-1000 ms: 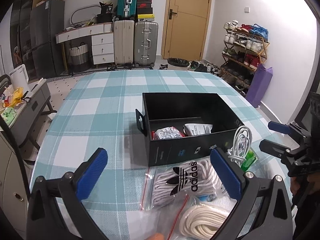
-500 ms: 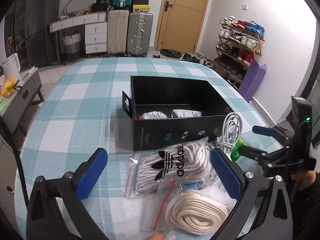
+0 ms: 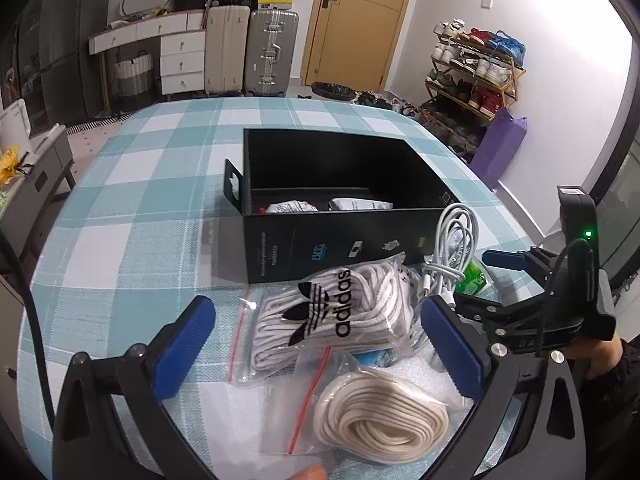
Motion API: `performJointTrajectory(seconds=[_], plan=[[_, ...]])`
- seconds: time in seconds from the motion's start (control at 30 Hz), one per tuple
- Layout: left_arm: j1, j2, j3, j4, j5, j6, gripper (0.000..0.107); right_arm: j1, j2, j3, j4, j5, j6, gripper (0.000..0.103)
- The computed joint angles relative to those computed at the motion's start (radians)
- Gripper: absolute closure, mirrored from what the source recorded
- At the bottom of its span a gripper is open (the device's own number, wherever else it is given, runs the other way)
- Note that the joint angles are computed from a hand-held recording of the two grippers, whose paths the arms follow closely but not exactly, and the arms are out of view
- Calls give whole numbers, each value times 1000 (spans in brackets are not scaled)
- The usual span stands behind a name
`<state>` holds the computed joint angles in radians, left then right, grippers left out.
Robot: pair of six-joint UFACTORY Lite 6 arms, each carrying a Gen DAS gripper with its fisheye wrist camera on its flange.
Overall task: Organize soft objects
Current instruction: 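Move the left tool to the adidas bag while the right tool moves to the green sachet, then grasp the adidas-printed bag with the left tool while the right tool grasps the green sachet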
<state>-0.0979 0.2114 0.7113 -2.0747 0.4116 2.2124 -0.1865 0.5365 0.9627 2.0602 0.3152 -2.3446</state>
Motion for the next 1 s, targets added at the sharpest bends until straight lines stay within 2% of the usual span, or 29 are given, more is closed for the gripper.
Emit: performJointTrajectory(seconds=[0.33,0.6,0.83,1.0], plan=[[18,110,87,118,14,-151,4,23,19,10,113,-23,-109,6],[26,200,162,276,27,-338,4,32,-11,-27,222,-22,-234,25],[42,224,174,349,64,-433,4,21,-24,-39,171,-5,-204,31],[50,203,146,325,94,-391,14,13,-26,-42,160,8,-204,39]])
